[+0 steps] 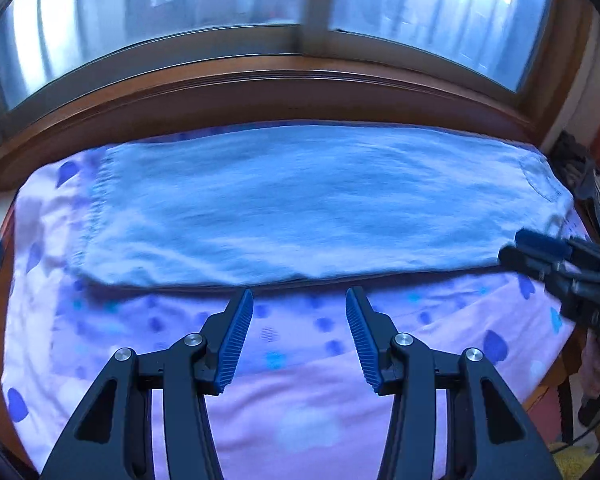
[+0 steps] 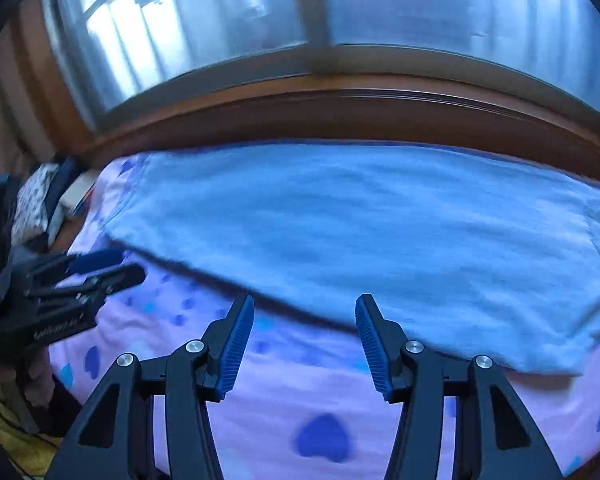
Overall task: Fold clothes
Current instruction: 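Lay the jeans flat and open both grippers above the sheet, then grasp the jeans hem corner with the left gripper while right grasps beside it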
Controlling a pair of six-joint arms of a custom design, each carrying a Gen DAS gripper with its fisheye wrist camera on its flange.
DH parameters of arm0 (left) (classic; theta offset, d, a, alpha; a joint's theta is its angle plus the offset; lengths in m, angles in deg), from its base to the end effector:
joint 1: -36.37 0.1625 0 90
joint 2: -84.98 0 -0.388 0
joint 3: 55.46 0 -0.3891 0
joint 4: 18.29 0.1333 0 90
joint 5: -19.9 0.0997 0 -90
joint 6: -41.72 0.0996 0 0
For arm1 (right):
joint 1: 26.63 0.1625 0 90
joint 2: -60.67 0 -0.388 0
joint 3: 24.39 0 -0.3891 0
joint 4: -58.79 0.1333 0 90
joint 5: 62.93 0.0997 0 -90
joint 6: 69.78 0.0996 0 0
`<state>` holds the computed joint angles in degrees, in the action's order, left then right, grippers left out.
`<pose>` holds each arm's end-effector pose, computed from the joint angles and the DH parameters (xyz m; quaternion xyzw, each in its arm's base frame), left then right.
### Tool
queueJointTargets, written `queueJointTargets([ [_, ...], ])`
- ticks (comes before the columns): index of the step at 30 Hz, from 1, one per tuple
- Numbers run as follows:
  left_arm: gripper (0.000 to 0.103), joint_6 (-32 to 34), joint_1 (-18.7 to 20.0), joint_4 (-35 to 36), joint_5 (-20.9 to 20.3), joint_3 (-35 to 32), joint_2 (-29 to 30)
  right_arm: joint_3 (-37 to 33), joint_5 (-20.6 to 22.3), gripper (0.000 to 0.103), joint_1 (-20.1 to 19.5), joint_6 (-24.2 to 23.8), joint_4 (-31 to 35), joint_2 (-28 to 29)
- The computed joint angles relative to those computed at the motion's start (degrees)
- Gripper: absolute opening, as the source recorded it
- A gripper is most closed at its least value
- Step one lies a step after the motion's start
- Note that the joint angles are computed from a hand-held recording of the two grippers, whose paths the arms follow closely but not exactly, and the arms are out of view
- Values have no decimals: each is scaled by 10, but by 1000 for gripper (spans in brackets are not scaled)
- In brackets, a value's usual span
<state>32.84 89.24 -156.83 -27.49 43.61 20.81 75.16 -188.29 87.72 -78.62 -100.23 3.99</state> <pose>-0.2036 -0.6014 0.2414 0.1839 0.9076 -0.2428 0.2888 0.3260 -0.5369 0.1930 0.1992 -0.9090 0.2535 0.2640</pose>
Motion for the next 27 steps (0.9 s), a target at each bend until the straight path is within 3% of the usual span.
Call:
queueJointTargets([
  [5, 49, 8, 20, -6, 19, -3, -8, -54, 1, 53, 15, -43, 13, 62],
  [8, 49, 6, 30, 9, 32, -14, -12, -79, 39, 53, 14, -52, 21, 87],
  [11, 49, 18, 46, 7, 36, -25, -20, -104, 43, 53, 23, -57, 27, 119],
  [15, 49, 23, 92, 27, -16, -72, -30, -138, 65, 53, 41, -64, 26, 171],
  [20, 49, 84, 162, 104, -97, -187, 0, -225, 29, 54, 77, -93, -22, 284],
  [23, 49, 125, 192, 177, -148, -261, 33, -296, 19, 54, 84, -47, -6, 347],
  [27, 49, 168, 215, 247, -196, -342, 82, -389, -34, 54, 93, -19, 20, 424],
])
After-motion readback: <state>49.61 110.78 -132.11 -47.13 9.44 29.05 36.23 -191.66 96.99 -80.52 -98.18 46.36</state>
